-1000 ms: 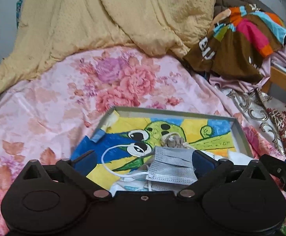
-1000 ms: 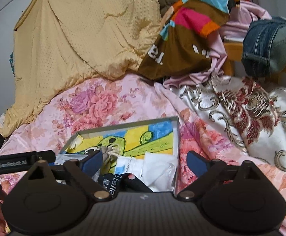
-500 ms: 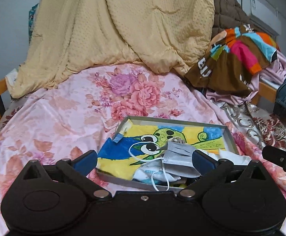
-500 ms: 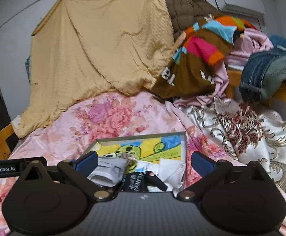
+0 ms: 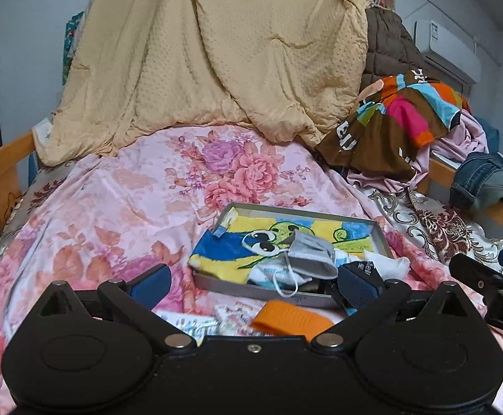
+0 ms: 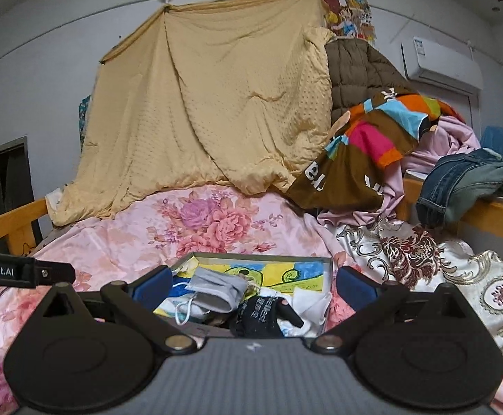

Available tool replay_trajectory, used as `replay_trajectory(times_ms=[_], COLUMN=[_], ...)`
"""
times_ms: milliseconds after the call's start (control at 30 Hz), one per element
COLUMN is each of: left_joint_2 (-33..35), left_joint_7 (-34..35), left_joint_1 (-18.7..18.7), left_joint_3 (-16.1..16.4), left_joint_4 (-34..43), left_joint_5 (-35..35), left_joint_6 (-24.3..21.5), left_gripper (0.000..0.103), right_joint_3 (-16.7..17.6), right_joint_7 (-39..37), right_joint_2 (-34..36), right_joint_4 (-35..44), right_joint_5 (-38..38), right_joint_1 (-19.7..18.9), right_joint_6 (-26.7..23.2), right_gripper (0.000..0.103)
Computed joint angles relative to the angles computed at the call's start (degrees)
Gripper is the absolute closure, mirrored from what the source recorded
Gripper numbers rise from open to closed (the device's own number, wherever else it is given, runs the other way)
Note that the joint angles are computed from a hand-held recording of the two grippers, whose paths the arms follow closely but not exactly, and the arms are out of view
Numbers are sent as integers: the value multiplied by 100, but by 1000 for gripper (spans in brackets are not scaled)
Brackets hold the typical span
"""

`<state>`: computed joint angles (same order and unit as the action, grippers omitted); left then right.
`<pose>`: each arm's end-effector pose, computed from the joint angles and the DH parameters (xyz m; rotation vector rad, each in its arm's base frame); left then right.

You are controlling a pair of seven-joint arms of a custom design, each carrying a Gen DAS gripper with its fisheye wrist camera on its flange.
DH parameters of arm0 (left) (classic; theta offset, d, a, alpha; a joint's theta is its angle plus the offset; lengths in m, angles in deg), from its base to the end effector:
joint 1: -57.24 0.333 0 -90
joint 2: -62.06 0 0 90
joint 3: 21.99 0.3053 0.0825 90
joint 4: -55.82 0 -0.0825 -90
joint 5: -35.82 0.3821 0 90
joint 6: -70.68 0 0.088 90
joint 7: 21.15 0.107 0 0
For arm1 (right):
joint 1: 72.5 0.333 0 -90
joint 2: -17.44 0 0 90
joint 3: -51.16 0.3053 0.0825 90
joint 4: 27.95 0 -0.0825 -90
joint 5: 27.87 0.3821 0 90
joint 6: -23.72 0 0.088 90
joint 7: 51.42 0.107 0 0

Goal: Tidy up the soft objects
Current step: 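Lift both open tools from the tray back toward the pile, then move the left tool to the yellow striped sock while the right tool nears the grey cloth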

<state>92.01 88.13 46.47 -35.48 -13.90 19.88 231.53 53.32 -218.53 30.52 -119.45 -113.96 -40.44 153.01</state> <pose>0.7073 -0.2445 0.6028 -1.2419 1.9785 -1.2985 0.5715 0.3529 0.5592 -1.1086 1.6478 -1.2531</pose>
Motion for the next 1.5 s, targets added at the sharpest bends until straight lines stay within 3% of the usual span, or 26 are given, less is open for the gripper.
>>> replay_trajectory(times_ms=[200, 400, 700, 833, 933, 1200, 1500], left_joint_2=[-600, -935, -1211, -1294, -1366, -1579, -1678], left_joint_7=[840, 1889, 2801, 3947, 4498, 5025, 5422], left_joint_1=[529, 891, 968, 1230, 1229, 1013, 851], left_joint_3=[-492, -816, -676, -870, -795, -406, -262], left_joint_4=[-1052, -1580, -2008, -2175, -2299, -2695, -2983], left_joint_5=[-787, -1754, -2725, -3698, -4104, -4373, -4350], left_joint_6=[426, 514, 290, 133, -35, -322, -287], left_gripper=[1, 1, 1, 1, 1, 1, 1], right_joint_3=[166, 269, 372, 424, 442, 338, 259], right_joint_7=[83, 208, 29, -134, -322, -755, -985], right_joint_2=[-137, -108, -124, -90, -18, 135, 234], right_joint_4=[-316, -422, -646, -661, -601, -486, -373], right_joint_5=[-254, -462, -515, -184, 155, 841, 1335], right_joint_1=[253, 367, 457, 521, 567, 579, 587], right_joint_6=[-547, -625, -266, -325, -378, -256, -320], right_gripper=[0, 0, 0, 0, 0, 0, 0])
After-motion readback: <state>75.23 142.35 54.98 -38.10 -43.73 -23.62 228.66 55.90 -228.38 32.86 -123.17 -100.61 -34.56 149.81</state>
